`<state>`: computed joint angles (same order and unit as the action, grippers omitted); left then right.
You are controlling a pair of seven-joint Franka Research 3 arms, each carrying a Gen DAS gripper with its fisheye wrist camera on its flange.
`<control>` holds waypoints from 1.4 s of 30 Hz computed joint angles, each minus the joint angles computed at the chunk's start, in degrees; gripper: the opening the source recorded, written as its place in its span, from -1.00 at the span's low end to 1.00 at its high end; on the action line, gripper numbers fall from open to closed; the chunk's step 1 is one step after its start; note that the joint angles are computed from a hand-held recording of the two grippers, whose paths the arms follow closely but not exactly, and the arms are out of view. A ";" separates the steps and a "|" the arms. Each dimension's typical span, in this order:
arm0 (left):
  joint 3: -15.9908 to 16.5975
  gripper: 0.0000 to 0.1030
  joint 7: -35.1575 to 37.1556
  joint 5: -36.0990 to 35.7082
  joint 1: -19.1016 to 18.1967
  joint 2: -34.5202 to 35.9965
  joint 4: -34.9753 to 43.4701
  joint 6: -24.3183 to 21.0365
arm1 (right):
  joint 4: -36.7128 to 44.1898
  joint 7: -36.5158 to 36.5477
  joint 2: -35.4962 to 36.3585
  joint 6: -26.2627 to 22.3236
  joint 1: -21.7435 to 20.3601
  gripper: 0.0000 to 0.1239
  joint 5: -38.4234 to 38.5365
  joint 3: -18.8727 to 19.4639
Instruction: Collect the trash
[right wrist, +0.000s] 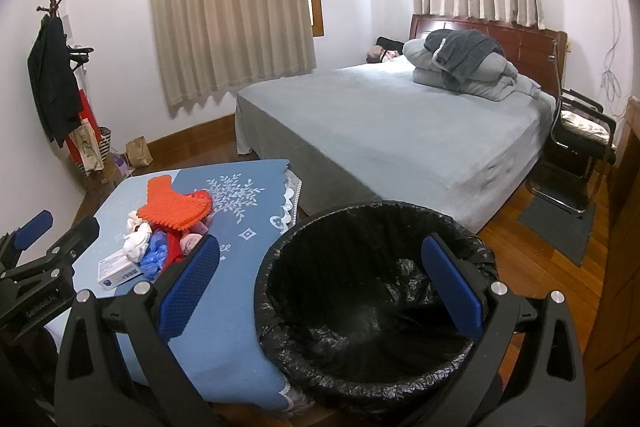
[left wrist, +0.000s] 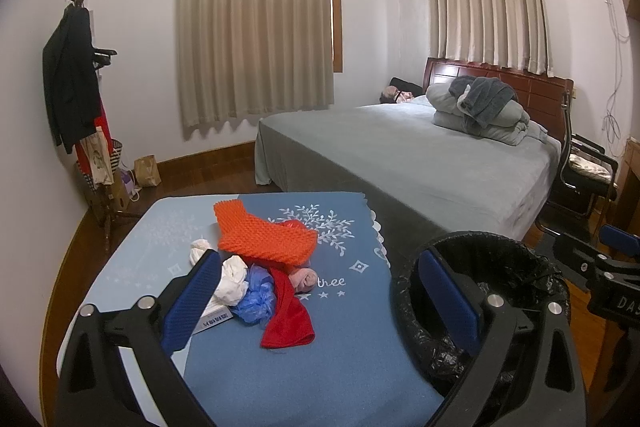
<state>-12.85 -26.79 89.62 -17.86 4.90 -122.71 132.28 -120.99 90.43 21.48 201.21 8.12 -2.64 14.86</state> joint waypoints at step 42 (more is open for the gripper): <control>6.83 0.69 -12.54 3.94 11.60 4.56 -10.77 6.94 | 46.62 -16.02 33.26 -20.84 19.89 0.48 14.17 -5.22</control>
